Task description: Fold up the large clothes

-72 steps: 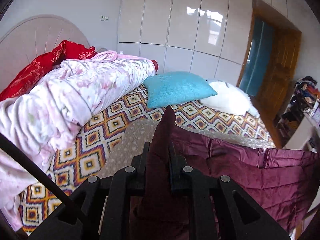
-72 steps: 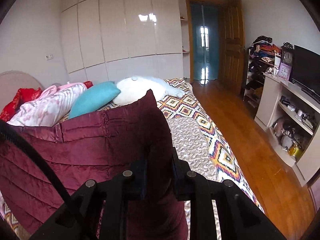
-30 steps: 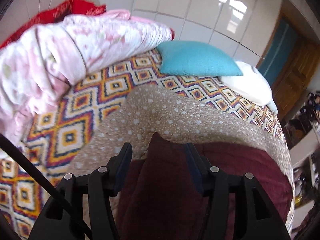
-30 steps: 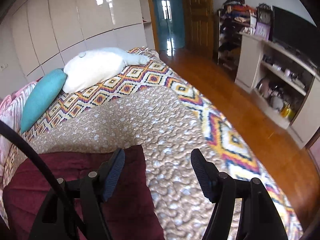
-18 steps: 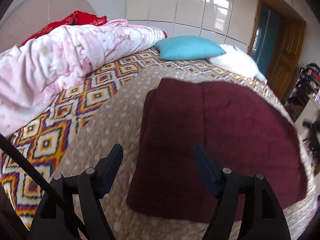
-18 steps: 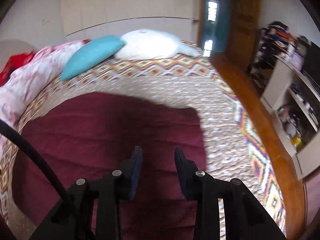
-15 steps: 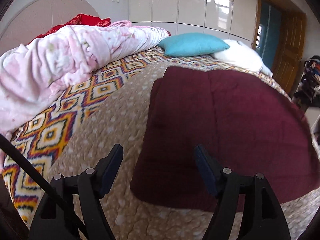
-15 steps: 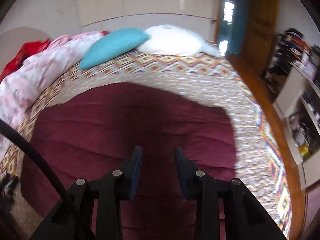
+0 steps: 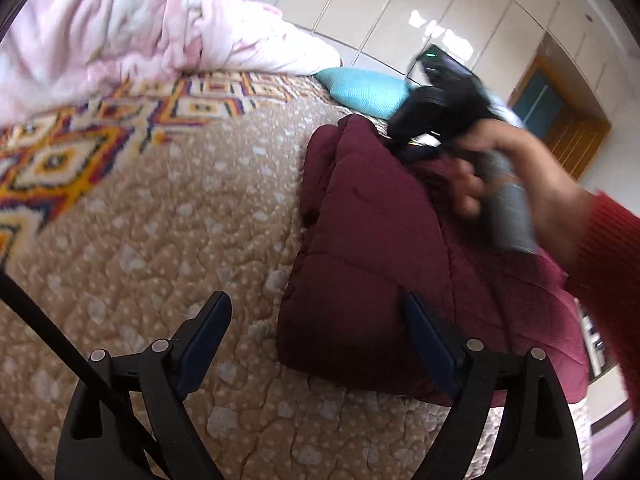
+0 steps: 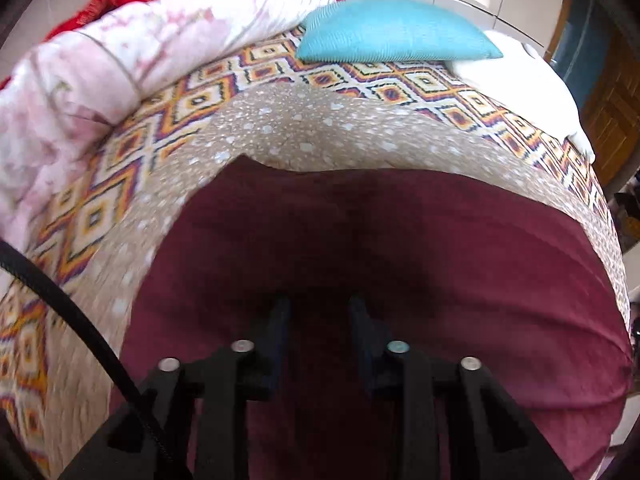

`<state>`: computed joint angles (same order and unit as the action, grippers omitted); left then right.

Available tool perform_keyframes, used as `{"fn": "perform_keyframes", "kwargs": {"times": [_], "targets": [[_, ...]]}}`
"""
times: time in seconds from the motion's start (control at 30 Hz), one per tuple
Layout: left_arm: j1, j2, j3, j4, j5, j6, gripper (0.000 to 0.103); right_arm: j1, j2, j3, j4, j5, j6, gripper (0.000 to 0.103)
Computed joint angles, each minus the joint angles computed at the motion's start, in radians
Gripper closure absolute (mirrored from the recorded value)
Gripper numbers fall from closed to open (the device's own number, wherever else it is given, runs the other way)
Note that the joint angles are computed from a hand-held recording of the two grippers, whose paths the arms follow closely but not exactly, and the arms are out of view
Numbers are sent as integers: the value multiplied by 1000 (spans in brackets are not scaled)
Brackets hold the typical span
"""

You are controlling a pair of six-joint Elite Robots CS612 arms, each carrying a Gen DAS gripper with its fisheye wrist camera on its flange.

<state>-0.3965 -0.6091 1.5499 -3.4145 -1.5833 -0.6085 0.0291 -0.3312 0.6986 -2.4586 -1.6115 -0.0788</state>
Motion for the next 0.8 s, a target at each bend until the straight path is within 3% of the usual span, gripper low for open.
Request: {"fn": "perform_keyframes", "kwargs": {"times": [0.13,0.2,0.23,0.37,0.43,0.57,0.7,0.8], "targets": [[8,7,-4,-8,-37,-20,15,27,122,-238,114,-118,-4,78],[8,7,-3,-9,-40,-22,15,26,121,-257,128,-116,-5,78],[6,6,-1,-10,-36,-20,15,22,98,-221,104,-96,-4,78],[2,1,0,-1,-11,-7,14,-1,-74,73,-86,-10,-21,74],[-1,-4,7,2,-1,-2,14,-17,-164,234,-189,6,-37,67],[-6,-13,14,17,22,11,14,-66,-299,511,-328,35,2,66],[-23,-34,37,27,81,49,14,-122,-359,699,-382,-8,39,66],[-31,-54,60,29,67,74,15,-176,-397,818,-475,36,88,67]]}}
